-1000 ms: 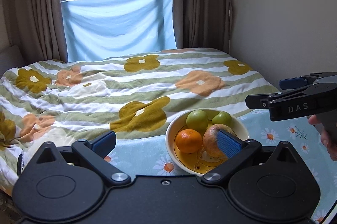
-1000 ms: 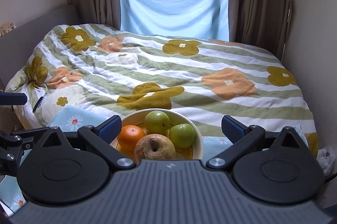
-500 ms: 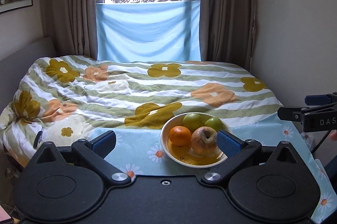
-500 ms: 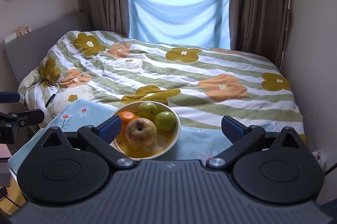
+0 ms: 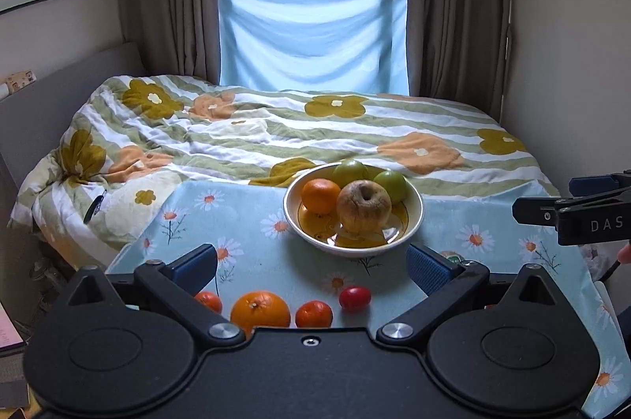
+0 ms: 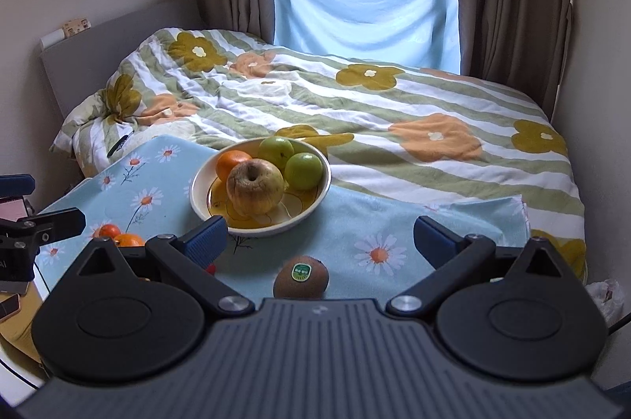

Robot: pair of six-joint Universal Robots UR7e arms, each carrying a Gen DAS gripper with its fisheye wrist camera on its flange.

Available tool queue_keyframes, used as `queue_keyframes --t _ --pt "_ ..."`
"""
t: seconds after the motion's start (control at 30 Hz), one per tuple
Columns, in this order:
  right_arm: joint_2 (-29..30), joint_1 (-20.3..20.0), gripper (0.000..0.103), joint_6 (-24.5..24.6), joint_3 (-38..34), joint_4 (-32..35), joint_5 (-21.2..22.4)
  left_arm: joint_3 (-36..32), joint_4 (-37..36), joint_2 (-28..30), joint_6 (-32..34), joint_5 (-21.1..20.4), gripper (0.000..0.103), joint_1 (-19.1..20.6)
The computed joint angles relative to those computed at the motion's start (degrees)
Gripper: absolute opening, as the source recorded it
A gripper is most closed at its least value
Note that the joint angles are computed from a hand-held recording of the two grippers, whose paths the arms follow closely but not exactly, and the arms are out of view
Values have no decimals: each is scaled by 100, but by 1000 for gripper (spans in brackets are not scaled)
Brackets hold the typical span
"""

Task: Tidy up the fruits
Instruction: 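Pull both open tools back from the bowl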

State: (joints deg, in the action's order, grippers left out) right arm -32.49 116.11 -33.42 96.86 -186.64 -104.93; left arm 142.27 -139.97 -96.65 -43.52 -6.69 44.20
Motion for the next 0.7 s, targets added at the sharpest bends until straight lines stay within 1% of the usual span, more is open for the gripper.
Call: queue_keyframes --t 0.07,0.23,0.37,0.47,0.6,0.67,0.7 --pt "70 -86 103 -110 6 17 -1 -8 -26 162 -142 -119 103 120" --pt "318 -258 103 -306 -63 10 6 57 -1554 861 518 -441 101 559" --pt "500 -398 103 -321 -139 42 49 1 -2568 1350 937 -742 91 921" --pt "605 -475 103 -355 -193 85 40 -93 -2997 1613 949 -928 87 1167" --pt "713 -540 103 -429 -250 148 66 -248 -3344 1856 830 -1048 82 1450" --pt "756 -560 103 -431 -294 236 82 -338 -3386 1922 715 -1121 73 1571" --pt "780 -568 103 -428 -325 281 89 -368 -3438 1954 693 -1158 72 1626"
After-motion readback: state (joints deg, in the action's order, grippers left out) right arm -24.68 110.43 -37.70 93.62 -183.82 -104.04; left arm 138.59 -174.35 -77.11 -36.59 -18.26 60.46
